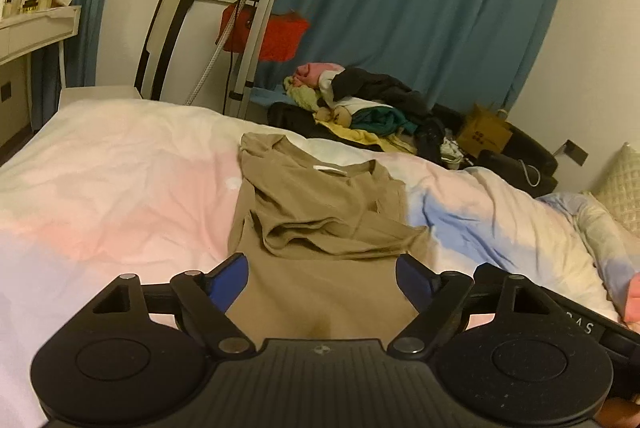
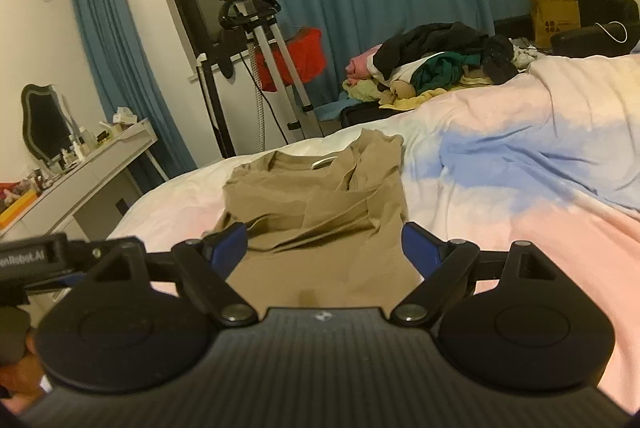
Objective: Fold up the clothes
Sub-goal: 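Grasp the folded shirt with both tools and fold it over again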
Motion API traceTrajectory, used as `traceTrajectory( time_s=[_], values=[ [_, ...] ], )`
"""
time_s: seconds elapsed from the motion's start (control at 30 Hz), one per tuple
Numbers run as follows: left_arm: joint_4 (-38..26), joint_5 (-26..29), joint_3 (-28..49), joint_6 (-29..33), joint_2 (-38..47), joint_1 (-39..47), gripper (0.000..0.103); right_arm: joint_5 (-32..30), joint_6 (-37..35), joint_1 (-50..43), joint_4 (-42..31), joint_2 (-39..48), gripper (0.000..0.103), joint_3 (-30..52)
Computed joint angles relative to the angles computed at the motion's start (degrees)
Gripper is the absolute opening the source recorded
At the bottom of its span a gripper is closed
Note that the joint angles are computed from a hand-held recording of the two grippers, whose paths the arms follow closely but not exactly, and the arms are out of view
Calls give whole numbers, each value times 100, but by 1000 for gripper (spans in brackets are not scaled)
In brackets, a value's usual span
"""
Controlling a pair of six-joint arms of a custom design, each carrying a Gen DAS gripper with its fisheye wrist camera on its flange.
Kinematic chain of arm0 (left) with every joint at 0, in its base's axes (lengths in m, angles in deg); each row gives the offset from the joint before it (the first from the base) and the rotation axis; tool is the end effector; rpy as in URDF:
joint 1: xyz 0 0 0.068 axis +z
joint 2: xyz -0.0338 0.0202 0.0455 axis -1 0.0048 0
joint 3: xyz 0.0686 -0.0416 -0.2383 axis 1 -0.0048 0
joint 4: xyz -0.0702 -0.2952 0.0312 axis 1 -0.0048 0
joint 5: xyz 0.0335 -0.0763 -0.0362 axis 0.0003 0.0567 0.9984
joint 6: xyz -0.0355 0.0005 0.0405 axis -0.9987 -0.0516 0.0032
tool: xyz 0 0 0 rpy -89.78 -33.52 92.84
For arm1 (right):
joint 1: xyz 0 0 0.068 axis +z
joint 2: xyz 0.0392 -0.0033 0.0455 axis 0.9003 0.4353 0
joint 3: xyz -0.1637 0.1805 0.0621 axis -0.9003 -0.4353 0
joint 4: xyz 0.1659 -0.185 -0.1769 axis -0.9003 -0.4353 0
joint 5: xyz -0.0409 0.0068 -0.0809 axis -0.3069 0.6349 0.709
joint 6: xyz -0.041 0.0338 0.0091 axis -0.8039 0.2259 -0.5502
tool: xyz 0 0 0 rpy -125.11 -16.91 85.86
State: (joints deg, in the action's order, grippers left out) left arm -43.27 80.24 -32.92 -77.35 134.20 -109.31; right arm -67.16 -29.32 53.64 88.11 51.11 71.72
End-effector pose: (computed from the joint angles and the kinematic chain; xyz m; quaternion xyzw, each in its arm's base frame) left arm 0.2501 -0.0846 0.2841 -0.0616 0.8783 -0.1290 0.4563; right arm 0.2996 -0.0385 0.2060 0.0081 0.8340 0.1993 0.5144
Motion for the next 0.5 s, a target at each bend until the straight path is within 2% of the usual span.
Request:
traceTrajectory(
  time_s=[0.13,0.23,0.33,0.4,0.5],
  values=[
    [-468,398,-300,-521,-273,18,83,-76,39,-71,-250,-557,85,-349],
    [-660,1238,-489,-1200,-122,296,82,-318,311,-174,-475,-531,86,-367],
    [-606,2170,-574,-1898,288,883,78,-1420,1159,-490,-840,219,87,-58],
    [-429,2449,-657,-2271,505,1212,78,-2153,1655,-655,-1076,798,87,176],
    [-77,2708,-819,-2620,713,1499,73,-2634,2028,-630,-1234,1355,80,310]
  ],
)
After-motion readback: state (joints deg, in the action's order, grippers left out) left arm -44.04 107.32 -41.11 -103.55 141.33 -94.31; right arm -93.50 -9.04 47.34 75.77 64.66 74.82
